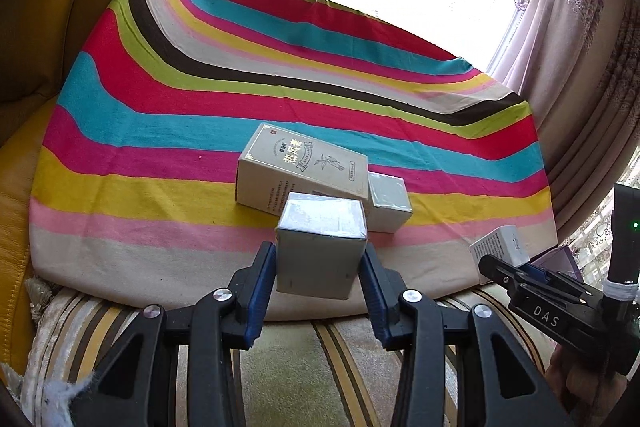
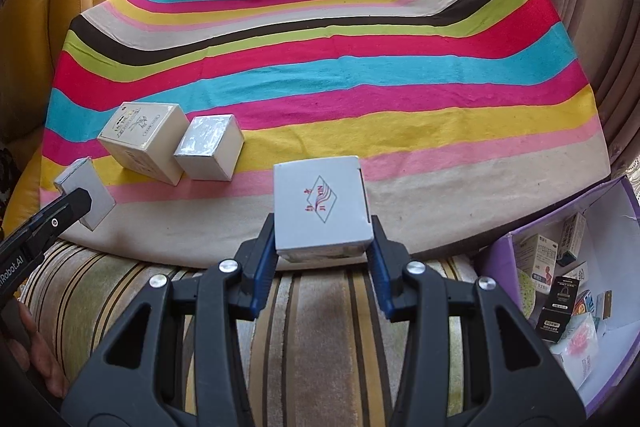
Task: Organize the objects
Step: 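Carry the white red-logo box and silver foil cube over the purple box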
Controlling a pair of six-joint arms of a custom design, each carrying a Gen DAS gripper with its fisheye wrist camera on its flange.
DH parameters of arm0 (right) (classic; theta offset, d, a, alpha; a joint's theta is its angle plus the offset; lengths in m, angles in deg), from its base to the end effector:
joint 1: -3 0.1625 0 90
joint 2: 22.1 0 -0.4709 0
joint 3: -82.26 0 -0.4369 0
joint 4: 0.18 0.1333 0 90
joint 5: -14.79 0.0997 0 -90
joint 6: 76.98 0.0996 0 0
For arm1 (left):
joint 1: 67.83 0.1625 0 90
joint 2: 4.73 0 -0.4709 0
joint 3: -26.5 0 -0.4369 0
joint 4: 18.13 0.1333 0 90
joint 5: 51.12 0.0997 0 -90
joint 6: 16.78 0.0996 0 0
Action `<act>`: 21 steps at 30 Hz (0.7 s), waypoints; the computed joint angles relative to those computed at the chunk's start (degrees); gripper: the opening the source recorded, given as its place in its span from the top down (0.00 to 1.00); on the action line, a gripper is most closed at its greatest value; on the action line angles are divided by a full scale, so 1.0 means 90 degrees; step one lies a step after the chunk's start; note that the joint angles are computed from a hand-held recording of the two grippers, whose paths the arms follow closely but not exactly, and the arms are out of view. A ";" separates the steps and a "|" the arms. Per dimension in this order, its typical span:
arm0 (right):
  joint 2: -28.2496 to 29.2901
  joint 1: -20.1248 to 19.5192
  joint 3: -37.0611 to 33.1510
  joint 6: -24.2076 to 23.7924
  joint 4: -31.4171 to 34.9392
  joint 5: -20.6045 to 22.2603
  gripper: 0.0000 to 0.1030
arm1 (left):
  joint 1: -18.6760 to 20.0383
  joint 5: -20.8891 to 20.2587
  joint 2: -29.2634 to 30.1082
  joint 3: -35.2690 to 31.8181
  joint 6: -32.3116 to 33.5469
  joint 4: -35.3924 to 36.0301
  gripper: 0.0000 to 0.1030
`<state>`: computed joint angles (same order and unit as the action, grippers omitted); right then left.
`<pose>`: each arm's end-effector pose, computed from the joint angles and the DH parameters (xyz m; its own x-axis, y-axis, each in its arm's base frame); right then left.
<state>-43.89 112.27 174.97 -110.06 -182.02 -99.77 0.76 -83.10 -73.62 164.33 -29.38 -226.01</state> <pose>0.3196 -0.6357 -0.1246 -0.5922 -0.6154 0.5202 -0.7536 0.6515 -0.0873 0.0451 -0.4816 0.2346 -0.7614 -0.5258 -0.3793 0.0755 0.5091 -0.8574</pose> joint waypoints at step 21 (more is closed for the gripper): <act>-0.0826 -0.0459 0.0737 0.0041 -0.0464 0.0082 0.55 | -0.0339 -0.1088 0.0845 -0.0651 0.0545 0.0425 0.58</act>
